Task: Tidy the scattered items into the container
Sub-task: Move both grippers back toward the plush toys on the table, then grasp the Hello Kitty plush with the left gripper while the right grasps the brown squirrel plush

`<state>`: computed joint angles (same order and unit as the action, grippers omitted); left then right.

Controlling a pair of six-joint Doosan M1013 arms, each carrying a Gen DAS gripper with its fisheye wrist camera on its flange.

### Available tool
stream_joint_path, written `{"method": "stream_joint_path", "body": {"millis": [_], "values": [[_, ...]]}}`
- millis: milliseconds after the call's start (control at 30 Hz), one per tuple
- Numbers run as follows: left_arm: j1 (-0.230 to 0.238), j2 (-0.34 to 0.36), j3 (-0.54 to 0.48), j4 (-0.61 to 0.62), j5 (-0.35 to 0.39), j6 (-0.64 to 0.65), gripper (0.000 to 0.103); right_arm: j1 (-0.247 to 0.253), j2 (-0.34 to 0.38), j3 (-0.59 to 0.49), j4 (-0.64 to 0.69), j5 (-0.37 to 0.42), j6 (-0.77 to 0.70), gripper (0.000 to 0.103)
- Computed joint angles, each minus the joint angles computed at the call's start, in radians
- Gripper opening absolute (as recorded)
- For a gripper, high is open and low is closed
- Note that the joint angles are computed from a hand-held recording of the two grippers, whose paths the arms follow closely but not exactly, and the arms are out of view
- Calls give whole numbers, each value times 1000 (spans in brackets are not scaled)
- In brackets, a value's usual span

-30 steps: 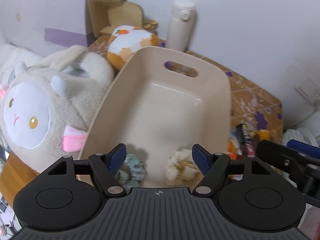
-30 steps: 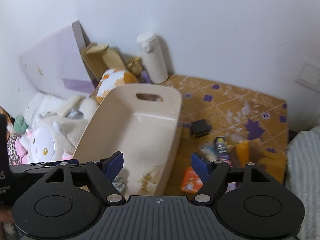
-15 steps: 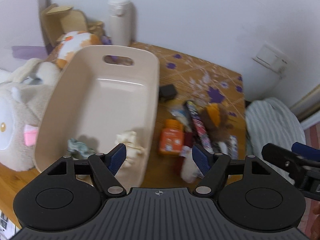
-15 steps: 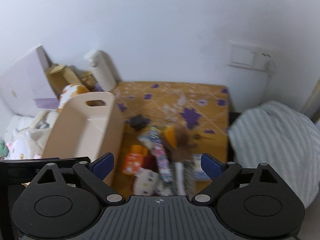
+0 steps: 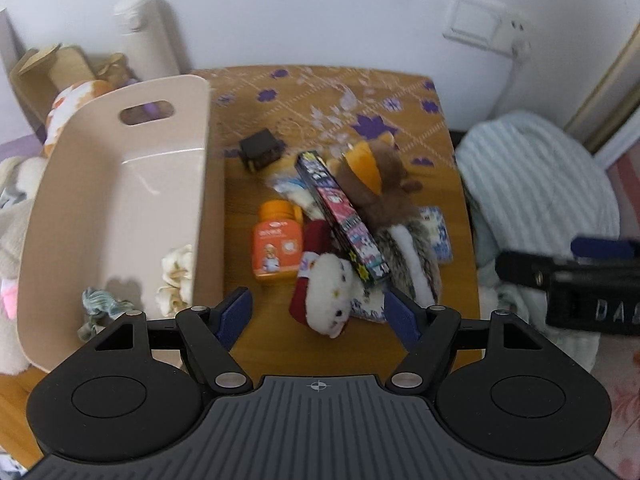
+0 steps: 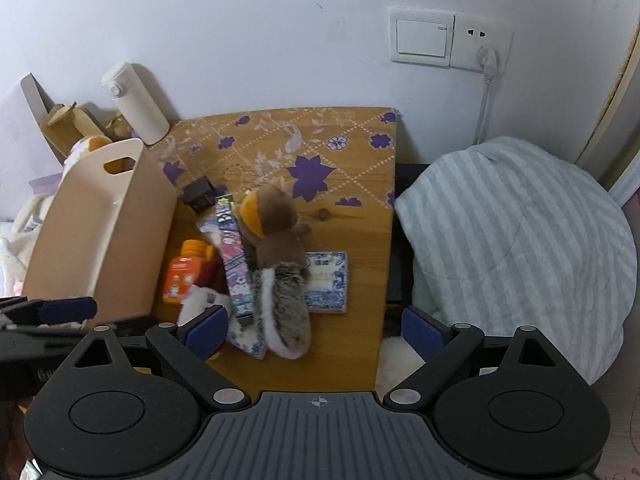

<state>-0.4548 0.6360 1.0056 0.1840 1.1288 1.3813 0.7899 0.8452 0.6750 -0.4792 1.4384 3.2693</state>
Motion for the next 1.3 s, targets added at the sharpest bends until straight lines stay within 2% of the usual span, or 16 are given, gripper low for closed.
{"method": "stream_joint_path", "body": {"millis": [100, 167, 367, 567, 667, 900, 1300], "values": [[-9, 16, -9, 22, 8, 9, 74, -8, -10, 31, 2, -17, -26, 96], [-13, 26, -16, 39, 12, 8, 74, -16, -16, 50, 13, -38, -54, 103], [-14, 66, -51, 59, 56, -29, 74, -33, -32, 104, -24, -116, -108, 103], [-11, 98, -79, 63, 79, -71, 74, -72, -43, 155, 35, -211, -159, 103], [-8, 114, -94, 62, 94, -90, 74, -80, -50, 188, 21, -269, -148, 103], [-1, 143, -126, 59, 125, -130, 74, -94, -11, 142, 15, -246, -272, 103], [11, 171, -148, 43, 149, -178, 74, -128, 7, 156, 93, -366, -377, 102]]}}
